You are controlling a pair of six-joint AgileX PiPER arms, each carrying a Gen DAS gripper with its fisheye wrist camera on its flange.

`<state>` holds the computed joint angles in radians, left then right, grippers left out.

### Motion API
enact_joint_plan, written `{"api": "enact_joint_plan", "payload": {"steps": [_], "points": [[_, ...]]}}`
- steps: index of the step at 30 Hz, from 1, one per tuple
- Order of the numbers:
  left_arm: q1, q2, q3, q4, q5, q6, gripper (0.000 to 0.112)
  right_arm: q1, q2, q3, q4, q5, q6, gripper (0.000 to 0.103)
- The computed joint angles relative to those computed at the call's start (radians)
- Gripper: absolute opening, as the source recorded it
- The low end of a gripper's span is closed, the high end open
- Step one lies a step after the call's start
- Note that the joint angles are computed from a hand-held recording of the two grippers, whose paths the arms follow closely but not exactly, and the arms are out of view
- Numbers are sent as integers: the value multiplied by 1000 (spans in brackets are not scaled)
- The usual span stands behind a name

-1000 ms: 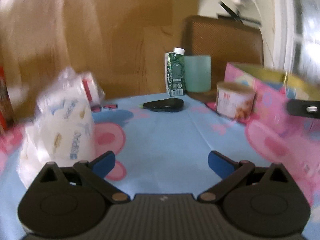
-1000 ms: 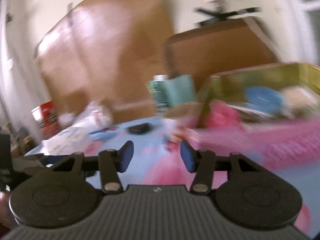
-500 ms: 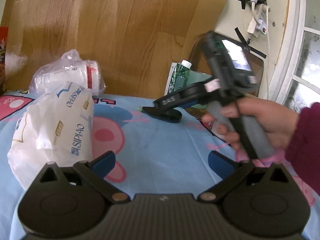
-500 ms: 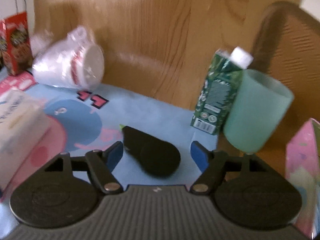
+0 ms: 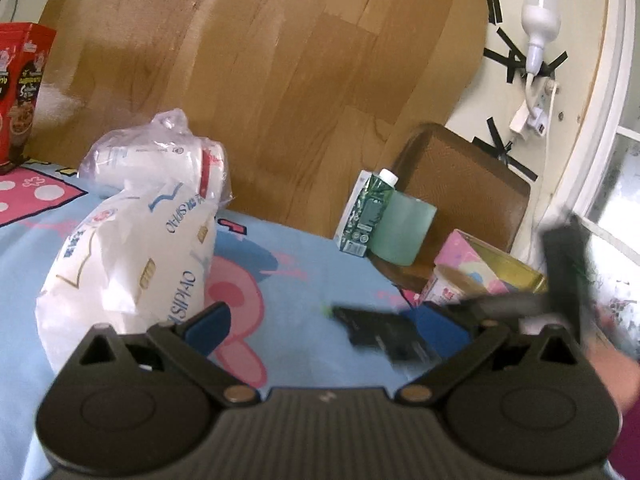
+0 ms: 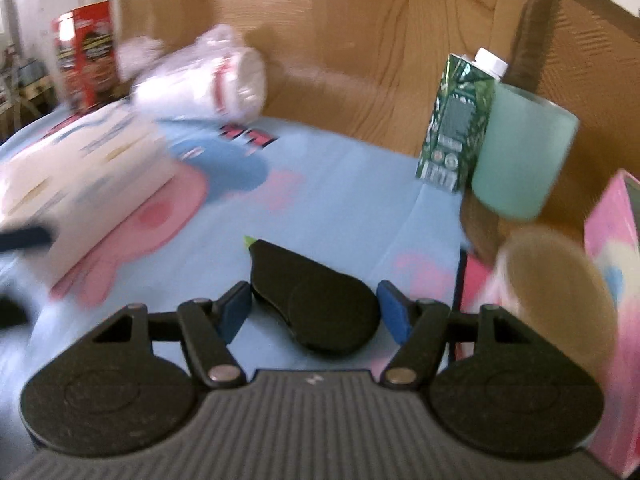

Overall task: Organize soft objects
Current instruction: 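Move the right tool to the black oval case and grasp it, then carry the black case into the pink tin and open the right tool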

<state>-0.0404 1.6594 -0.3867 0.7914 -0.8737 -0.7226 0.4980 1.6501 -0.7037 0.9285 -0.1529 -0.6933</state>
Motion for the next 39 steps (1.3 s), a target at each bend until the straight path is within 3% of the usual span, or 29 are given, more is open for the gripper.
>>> {"api": "enact_joint_plan", "payload": {"steps": [2, 5, 7, 11, 13, 15, 18, 21, 26, 32, 35, 36, 37, 39], "points": [[-19, 3, -4, -4, 12, 21, 103, 64, -75, 110, -80, -60, 128, 71], [-75, 5, -10, -22, 52, 79, 103, 210, -199, 286, -36, -181, 234, 71], [-118, 4, -3, -54, 69, 145, 103, 313, -262, 375, 77, -272, 275, 71], [-189, -6, 16, -98, 91, 254, 103, 651, -312, 503, 477, -577, 335, 72], [-216, -26, 6, -58, 156, 192, 103, 792, -330, 541, 592, -658, 354, 78], [-211, -42, -5, 96, 189, 1, 103, 920, -327, 584, 626, -732, 415, 81], [-239, -77, 22, 206, 184, -164, 103, 991, -318, 588, 693, -759, 358, 82], [-278, -116, 40, 259, 197, -292, 103, 923, -314, 596, 607, -721, 323, 83], [-246, -101, -2, 463, 163, -576, 102, 925, -298, 636, 546, -730, 356, 86], [-353, -98, -33, 403, 241, -599, 100, 920, -267, 661, 480, -756, 432, 86], [-443, -88, -54, 334, 297, -569, 87, 892, -278, 667, 427, -754, 436, 54], [-479, -83, -61, 290, 322, -535, 79, 868, -309, 667, 413, -732, 418, 53], [-504, -75, -73, 271, 342, -520, 65, 866, -324, 673, 399, -727, 439, 53], [-538, -84, -79, 225, 384, -509, 55, 951, -278, 681, 428, -788, 524, 53]]}}
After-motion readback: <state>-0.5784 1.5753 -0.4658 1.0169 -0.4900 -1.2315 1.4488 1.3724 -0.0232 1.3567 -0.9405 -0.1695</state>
